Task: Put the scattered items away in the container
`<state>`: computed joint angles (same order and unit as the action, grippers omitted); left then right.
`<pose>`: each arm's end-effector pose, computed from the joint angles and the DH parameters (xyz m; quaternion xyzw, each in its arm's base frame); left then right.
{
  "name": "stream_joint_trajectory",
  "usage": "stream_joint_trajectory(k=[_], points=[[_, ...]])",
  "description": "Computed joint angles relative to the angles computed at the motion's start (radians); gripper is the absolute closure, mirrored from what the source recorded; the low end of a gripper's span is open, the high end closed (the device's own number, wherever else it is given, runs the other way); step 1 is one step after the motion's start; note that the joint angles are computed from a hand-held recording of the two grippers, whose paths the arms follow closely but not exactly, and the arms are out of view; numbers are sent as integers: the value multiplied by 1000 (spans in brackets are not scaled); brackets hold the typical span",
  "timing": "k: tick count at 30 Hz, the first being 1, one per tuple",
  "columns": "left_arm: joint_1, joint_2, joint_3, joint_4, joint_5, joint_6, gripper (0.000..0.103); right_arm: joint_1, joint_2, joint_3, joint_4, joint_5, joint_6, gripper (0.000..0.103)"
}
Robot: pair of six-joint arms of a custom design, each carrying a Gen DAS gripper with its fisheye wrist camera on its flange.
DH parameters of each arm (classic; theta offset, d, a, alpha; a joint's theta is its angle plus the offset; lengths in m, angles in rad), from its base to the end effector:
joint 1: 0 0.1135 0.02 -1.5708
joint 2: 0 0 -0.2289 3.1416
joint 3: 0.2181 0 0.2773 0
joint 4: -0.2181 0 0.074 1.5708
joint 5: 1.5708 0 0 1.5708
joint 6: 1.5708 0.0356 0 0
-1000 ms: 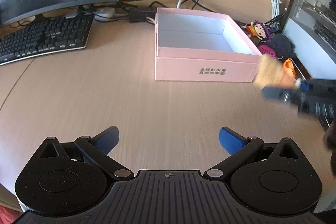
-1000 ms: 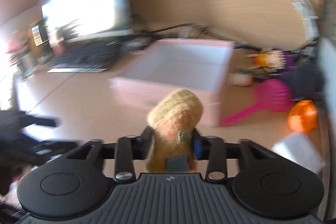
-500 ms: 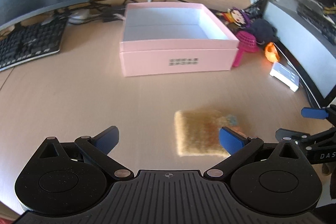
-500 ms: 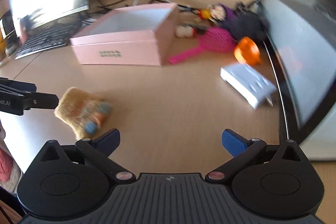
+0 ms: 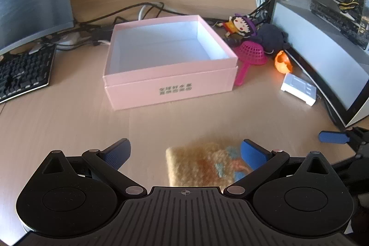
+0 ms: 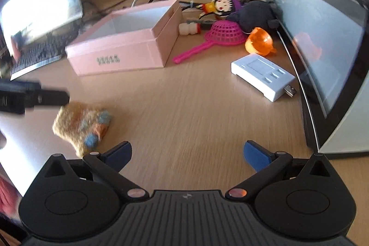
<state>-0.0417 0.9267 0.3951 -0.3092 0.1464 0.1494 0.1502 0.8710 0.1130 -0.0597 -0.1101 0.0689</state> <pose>0.2188 -0.0143 0.1296 0.1149 0.9249 -0.0491 0.3592 0.1826 0.0316 0.0663 -0.0579 0.9269 0.0910 0.3594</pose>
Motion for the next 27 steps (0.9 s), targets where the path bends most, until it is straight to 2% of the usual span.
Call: stream_joint_trajectory(k=[3, 4, 5, 6, 7, 8, 9, 10, 14, 16, 19, 24, 26, 27], points=[[-2, 27, 14, 14, 8, -1, 0, 27, 74, 66, -44, 32, -69, 0], [5, 34, 18, 18, 16, 2, 0, 36, 59, 79, -66, 48, -80, 4], [19, 41, 21, 24, 31, 7, 0, 67, 25, 85, -84, 111, -105, 8], [33, 47, 22, 29, 46, 9, 0, 110, 9, 98, -94, 195, -149, 16], [51, 54, 23, 36, 64, 12, 0, 158, 19, 120, -92, 291, -204, 29], [65, 58, 21, 44, 79, 15, 0, 197, 59, 151, -80, 377, -251, 37], [81, 63, 18, 55, 99, 21, 0, 222, 129, 195, -69, 446, -289, 52], [94, 67, 16, 65, 119, 29, 0, 235, 211, 244, -57, 499, -325, 60], [150, 99, 15, 107, 213, 54, 0, 234, 504, 416, -8, 621, -414, 63], [179, 135, 26, 122, 253, 55, 0, 229, 603, 480, 6, 666, -443, 63], [208, 218, 63, 138, 286, 58, 0, 209, 712, 551, 16, 696, -463, 65], [230, 298, 100, 164, 274, 64, 0, 200, 798, 573, 130, 760, -549, 65], [233, 302, 101, 160, 270, 73, 0, 190, 828, 593, 138, 765, -549, 77], [233, 300, 100, 157, 267, 77, 0, 184, 842, 604, 138, 760, -543, 90]])
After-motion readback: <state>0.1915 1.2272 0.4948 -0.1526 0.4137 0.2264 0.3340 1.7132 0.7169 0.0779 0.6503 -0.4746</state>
